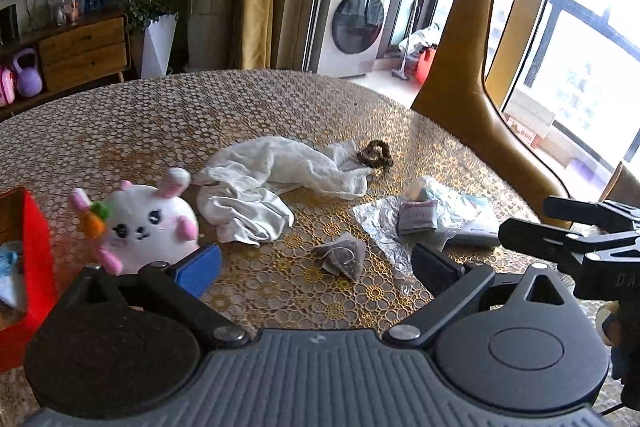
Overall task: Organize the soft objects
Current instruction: 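Move both tools from the tin toward the tea bag and clear plastic bag, then close the left gripper on the mesh tea bag while the right grips the clear plastic bag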
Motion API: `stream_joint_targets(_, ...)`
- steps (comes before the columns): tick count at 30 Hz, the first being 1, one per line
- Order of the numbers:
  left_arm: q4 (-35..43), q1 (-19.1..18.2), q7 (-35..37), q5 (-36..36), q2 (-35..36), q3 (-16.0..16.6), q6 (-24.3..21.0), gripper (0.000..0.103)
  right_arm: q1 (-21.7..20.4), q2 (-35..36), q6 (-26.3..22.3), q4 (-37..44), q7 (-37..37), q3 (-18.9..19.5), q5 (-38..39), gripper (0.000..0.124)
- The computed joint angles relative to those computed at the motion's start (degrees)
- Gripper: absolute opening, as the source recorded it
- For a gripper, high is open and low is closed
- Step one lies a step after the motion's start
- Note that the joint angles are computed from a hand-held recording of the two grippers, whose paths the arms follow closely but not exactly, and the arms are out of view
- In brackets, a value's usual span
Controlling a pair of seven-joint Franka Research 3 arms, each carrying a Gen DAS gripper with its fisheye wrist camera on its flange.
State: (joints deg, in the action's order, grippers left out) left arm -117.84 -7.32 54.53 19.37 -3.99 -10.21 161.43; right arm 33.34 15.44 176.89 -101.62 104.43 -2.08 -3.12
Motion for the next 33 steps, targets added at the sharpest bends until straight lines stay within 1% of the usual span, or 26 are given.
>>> stream_joint_targets(2, 1.51, -0.18, -0.33, 0.69, 1.87, -0.29, -0.15, 0.102, -0.51, 0.79, -0.43, 0.53, -0.29, -0.31, 0.02, 0.102)
stream_joint_targets(4, 3.39, -0.43, -2.51, 3.5, 3.8, -0.57, -1.2, 0.102, -2.35, 1.63, -0.99, 1.3, -2.52, 1.21, 1.33, 0.102)
stream_joint_targets(5, 4.24, -0.65, -3.25, 4.55, 4.75, -0.57, -1.56, 0.102, -2.47, 2.28, -1.47, 2.04, -2.96, 1.08, 1.43, 0.102)
stream_joint_targets(8, 6.77, -1.42, -2.46, 4.91, 7.92, -0.53, -1.82, 0.102, -4.87, 4.48, -3.14, 4.6, -6.33, 3.19, 3.88, 0.102)
stream_joint_targets(10, 8.76, -2.26, -4.17, 7.16, 9.93, -0.05, -3.15, 0.102, -6.03, 6.02, -4.33, 6.6, -8.28, 4.25, 5.6, 0.101)
stream_joint_targets(13, 10.86, -2.92, -5.76, 7.58, 12.49, 0.54, -3.91, 0.102, -7.14, 8.43, -6.13, 9.95, -11.25, 5.15, 7.32, 0.1)
stream_joint_targets(16, 12.64, -4.1, -8.91, 11.23, 14.52, 1.71, -4.96, 0.102, -7.19, 11.15, -8.28, 14.07, -13.49, 4.79, 7.74, 0.099)
stream_joint_targets(18, 13.64, -4.72, -10.86, 13.1, 15.67, 2.31, -5.57, 0.102, -8.29, 13.25, -10.23, 17.26, -15.66, 5.94, 9.21, 0.098)
stream_joint_targets(21, 15.3, -5.35, -12.67, 14.39, 17.42, 2.71, -7.08, 0.102, -8.15, 16.71, -14.0, 22.6, -17.19, 5.59, 9.63, 0.094)
stream_joint_targets(23, 16.18, -5.7, -13.46, 14.97, 18.45, 2.89, -7.49, 0.102, -7.25, 18.85, -15.88, 25.81, -16.85, 4.35, 8.95, 0.089)
stream_joint_targets(27, 18.31, -6.59, -14.47, 16.23, 20.45, 3.26, -9.54, 0.102, -6.56, 22.64, -19.5, 31.47, -17.64, 3.47, 7.76, 0.083)
stream_joint_targets(30, 19.47, -7.12, -15.0, 17.03, 21.61, 3.63, -10.85, 0.102, -5.54, 24.95, -22.33, 34.88, -16.92, 2.09, 6.15, 0.078)
stream_joint_targets(33, 20.63, -7.3, -14.61, 16.99, 22.8, 3.67, -12.18, 0.101, -4.89, 26.44, -23.85, 36.9, -15.76, 1.15, 4.75, 0.074)
